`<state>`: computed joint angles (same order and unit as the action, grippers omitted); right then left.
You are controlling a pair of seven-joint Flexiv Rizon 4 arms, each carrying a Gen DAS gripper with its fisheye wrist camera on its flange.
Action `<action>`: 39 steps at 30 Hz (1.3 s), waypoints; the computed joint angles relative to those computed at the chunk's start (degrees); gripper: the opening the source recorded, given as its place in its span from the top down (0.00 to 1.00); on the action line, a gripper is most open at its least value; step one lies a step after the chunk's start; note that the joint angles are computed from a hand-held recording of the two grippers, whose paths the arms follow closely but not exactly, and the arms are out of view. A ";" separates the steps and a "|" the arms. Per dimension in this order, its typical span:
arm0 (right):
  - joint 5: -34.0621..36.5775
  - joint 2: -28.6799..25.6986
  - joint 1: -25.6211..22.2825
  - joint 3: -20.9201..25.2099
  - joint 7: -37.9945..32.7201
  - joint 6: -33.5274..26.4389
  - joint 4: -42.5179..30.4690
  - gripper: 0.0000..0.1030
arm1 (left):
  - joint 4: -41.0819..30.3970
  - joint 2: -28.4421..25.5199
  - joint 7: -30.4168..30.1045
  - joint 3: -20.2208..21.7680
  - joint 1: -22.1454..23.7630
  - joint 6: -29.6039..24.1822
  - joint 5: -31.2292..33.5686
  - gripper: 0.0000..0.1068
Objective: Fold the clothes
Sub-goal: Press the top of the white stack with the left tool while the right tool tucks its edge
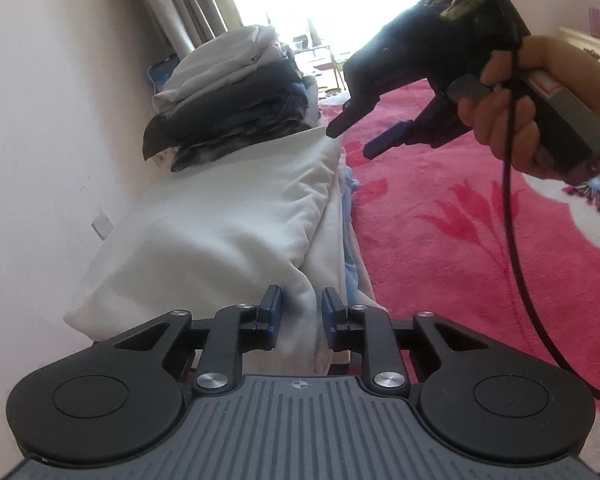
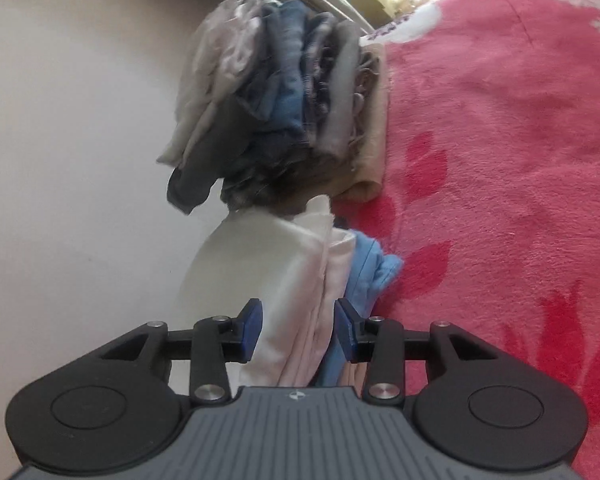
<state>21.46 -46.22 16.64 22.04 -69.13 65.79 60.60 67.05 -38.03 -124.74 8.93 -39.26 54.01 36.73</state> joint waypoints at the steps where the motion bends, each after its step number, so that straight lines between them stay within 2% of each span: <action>1: -0.25 -0.48 0.30 -0.41 0.42 0.05 -0.74 0.58 | 0.00 -0.06 -0.57 0.06 -0.01 -0.04 -0.13 0.81; 3: -0.85 -1.50 0.84 -1.15 1.31 0.15 -2.27 0.58 | 0.03 -0.13 -1.68 0.15 -0.04 -0.14 -0.35 0.88; 7: -2.64 -3.47 1.73 -2.23 2.74 -0.73 -5.62 0.61 | 0.12 -0.15 -2.59 0.41 -0.29 -0.15 0.20 0.90; 10: -4.71 -4.73 2.35 -2.70 1.83 -3.88 -8.27 0.65 | 0.15 -0.18 -3.17 0.59 -0.46 -0.13 0.73 0.89; 14: -6.75 -6.22 3.73 -3.94 0.14 -5.80 -10.98 0.91 | 0.20 -0.23 -3.96 0.81 -0.68 -0.11 1.47 0.94; 19: -10.50 -6.91 6.07 -4.77 -7.02 -2.35 -13.61 0.92 | 0.82 0.38 -4.95 0.73 -0.48 0.72 1.80 0.96; 23: -11.58 -9.48 7.27 -2.77 -14.88 -4.18 -21.80 0.93 | 0.76 1.13 -4.57 0.39 -0.09 2.80 2.04 0.97; 28: -11.50 -12.39 8.16 -5.79 -15.59 -8.89 -26.96 0.93 | -0.22 -0.09 -1.30 -1.18 1.54 3.51 -0.86 0.97; 32: -10.61 -14.21 7.55 -7.59 -11.68 -13.56 -27.76 0.93 | 0.46 -0.59 0.32 -1.57 2.19 3.78 -3.89 0.97; 36: -7.39 -13.71 6.55 -5.54 -14.32 -10.34 -27.69 0.93 | 0.43 -0.51 0.46 -0.82 1.79 4.97 -4.52 0.97; 39: -7.08 -13.20 6.54 -6.33 -14.64 -8.68 -26.10 0.93 | -0.07 -1.00 1.64 -1.01 1.94 5.08 -5.47 0.97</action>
